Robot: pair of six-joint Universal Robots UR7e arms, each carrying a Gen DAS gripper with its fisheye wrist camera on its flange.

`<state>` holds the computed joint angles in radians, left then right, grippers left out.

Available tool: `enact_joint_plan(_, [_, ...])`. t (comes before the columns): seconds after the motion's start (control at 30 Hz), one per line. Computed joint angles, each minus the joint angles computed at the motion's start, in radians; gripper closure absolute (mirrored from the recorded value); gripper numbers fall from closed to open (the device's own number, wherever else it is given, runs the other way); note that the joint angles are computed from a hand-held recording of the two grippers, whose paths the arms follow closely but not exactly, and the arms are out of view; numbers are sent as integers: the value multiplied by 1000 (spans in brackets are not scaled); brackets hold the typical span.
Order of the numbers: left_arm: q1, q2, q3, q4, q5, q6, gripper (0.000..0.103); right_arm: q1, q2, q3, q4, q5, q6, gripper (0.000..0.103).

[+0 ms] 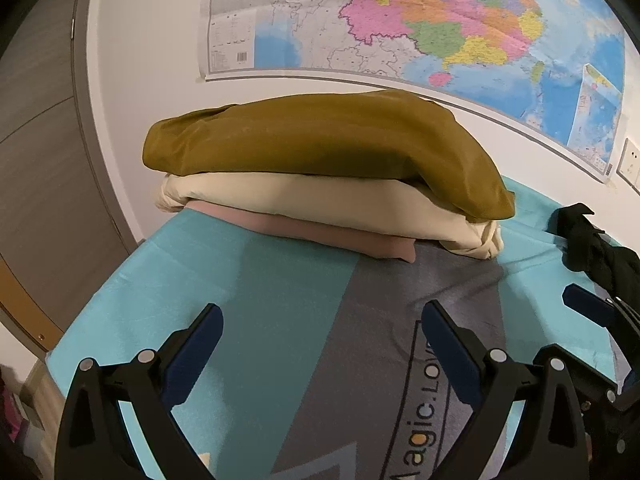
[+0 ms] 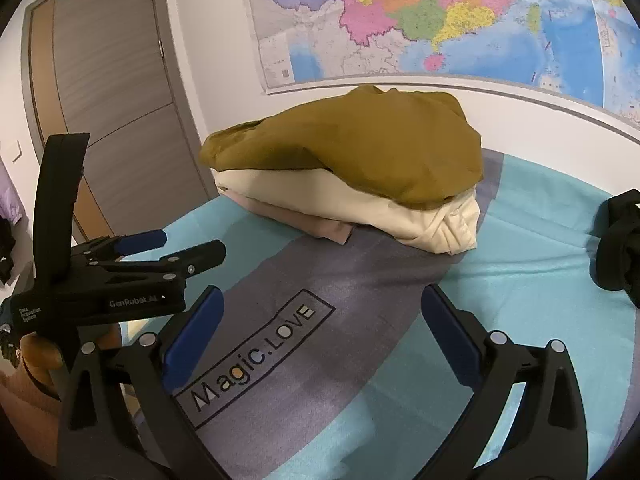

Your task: Fold large clothes

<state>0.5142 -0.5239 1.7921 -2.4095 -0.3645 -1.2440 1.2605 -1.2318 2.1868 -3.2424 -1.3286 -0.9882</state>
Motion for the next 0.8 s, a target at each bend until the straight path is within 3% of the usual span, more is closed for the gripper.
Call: enact_joint_plan(0.8, [-13, 14, -9, 3, -4, 7, 7, -19, -17, 13, 11, 19, 1, 6])
